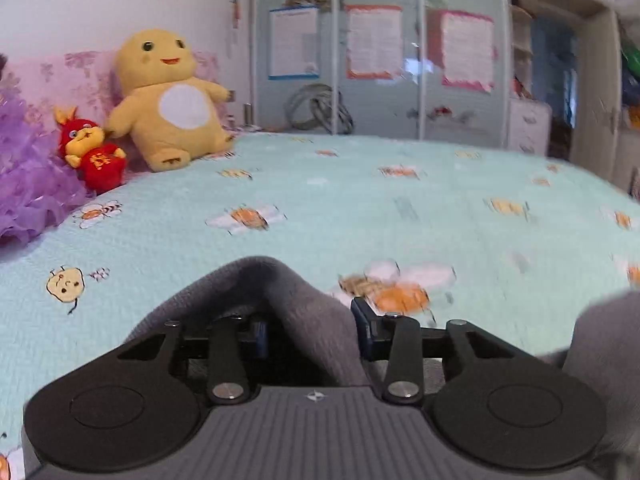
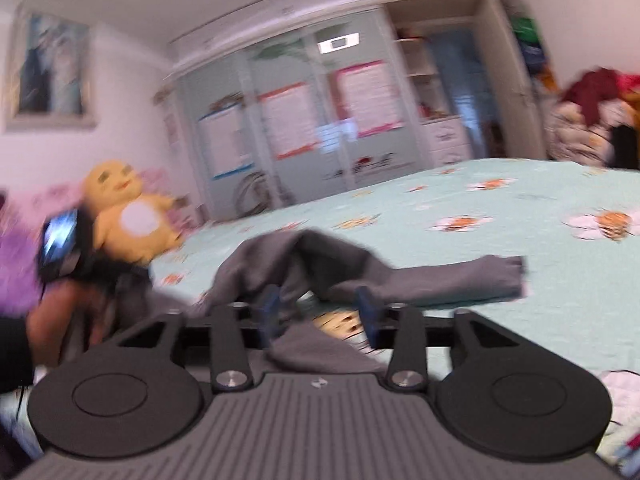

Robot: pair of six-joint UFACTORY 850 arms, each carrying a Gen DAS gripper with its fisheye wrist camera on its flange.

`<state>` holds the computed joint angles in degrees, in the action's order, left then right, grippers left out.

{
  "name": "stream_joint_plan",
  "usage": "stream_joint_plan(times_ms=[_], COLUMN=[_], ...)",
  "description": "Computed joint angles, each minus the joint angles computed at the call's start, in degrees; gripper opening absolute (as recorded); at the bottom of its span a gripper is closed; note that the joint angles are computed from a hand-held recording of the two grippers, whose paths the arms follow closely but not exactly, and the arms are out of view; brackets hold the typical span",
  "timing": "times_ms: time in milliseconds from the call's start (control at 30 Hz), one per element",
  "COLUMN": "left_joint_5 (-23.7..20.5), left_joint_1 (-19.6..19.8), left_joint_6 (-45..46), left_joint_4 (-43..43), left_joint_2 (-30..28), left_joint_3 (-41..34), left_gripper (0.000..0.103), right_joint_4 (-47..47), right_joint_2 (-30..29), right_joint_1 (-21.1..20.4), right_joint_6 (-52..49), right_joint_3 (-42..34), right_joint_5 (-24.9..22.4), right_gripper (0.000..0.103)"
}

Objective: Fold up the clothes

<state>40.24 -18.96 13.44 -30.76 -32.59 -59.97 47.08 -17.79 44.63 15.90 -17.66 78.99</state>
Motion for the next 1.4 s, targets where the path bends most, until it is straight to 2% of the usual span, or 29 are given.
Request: stream_joint_plan(times_ms=[100,167,200,333,400,433,467,500,533,633,733,767,867,933,1133,1200,1233,1267,1300,1400], left_joint_5=[-2.2,-4.4,-3.7,4.7,10.7,11.8,12.6,12.6,11.6,7.2,7.5,8.2,9.4,10.9,9.8,9.5,9.1,8.7,8.7,10.1], left_joint_1=[2.3,2.7,2.3,-0.9,-2.6,-3.2,-3.6,-3.5,-2.9,-0.9,-0.7,-0.6,-0.4,-0.7,-0.6,-0.4,-0.2,-0.1,-0.1,0.1], left_joint_6=[-5.4,-5.6,-4.0,-0.6,3.3,4.7,5.9,6.0,5.6,3.1,5.3,4.8,2.7,2.3,1.9,0.9,0.7,0.4,0.4,-1.8], left_joint_4=[1.3,-0.7,-2.3,-3.4,-4.5,-5.1,-5.7,-4.8,-2.9,1.2,1.9,2.6,4.1,3.8,4.0,4.8,5.1,5.4,5.5,7.4], left_joint_2=[0.0,-1.0,-1.6,-3.9,-5.0,-5.1,-5.1,-5.0,-5.0,-4.9,-5.0,-5.1,-5.5,-5.8,-6.4,-6.3,-6.3,-6.3,-6.3,-6.1], left_joint_3=[-0.2,0.2,0.9,5.7,7.2,7.4,7.5,7.5,7.4,6.6,7.0,7.3,7.6,7.8,7.0,7.0,6.9,6.8,6.8,7.6], left_gripper=[0.049,0.055,0.057,0.068,0.077,0.08,0.088,0.096,0.098,0.099,0.099,0.099,0.1,0.1,0.1,0.101,0.101,0.103,0.103,0.103], right_joint_4=[-2.8,-4.5,-5.3,-6.8,-6.6,-6.0,-5.6,-5.4,-5.3,-7.1,-10.1,-12.6,-24.6,-30.9,-39.1,-42.1,-43.4,-44.4,-44.4,-42.6], right_joint_2=[-0.9,-1.4,-1.6,-1.7,-2.0,-2.0,-2.0,-1.9,-1.8,-1.6,-2.0,-2.1,-3.5,-6.0,-15.9,-19.2,-20.7,-22.1,-22.8,-22.7], right_joint_1=[-0.6,-1.3,-1.6,-2.6,-2.3,-1.8,-1.4,-1.1,-0.9,-1.6,-3.2,-4.5,-10.1,-13.2,-18.5,-19.7,-20.2,-20.7,-20.9,-21.0], right_joint_6=[-2.1,-3.0,-3.4,-4.0,-5.0,-5.8,-6.6,-7.4,-8.3,-10.5,-13.5,-13.2,-5.7,1.5,21.7,27.9,30.3,32.5,33.3,33.4], right_joint_3=[-1.0,-1.4,-1.7,-2.2,-2.7,-2.9,-3.1,-3.4,-3.6,-5.5,-9.1,-10.6,-15.7,-19.6,-33.3,-36.9,-38.5,-39.9,-40.5,-39.6], right_joint_5=[-1.2,-2.1,-2.6,-5.0,-5.6,-5.8,-6.0,-6.3,-6.6,-8.2,-11.5,-13.9,-21.4,-24.5,-33.2,-34.5,-34.9,-35.3,-35.2,-33.1], right_gripper=[0.047,0.047,0.047,0.047,0.047,0.047,0.049,0.052,0.054,0.058,0.061,0.061,0.061,0.061,0.061,0.06,0.057,0.036,0.01,0.005])
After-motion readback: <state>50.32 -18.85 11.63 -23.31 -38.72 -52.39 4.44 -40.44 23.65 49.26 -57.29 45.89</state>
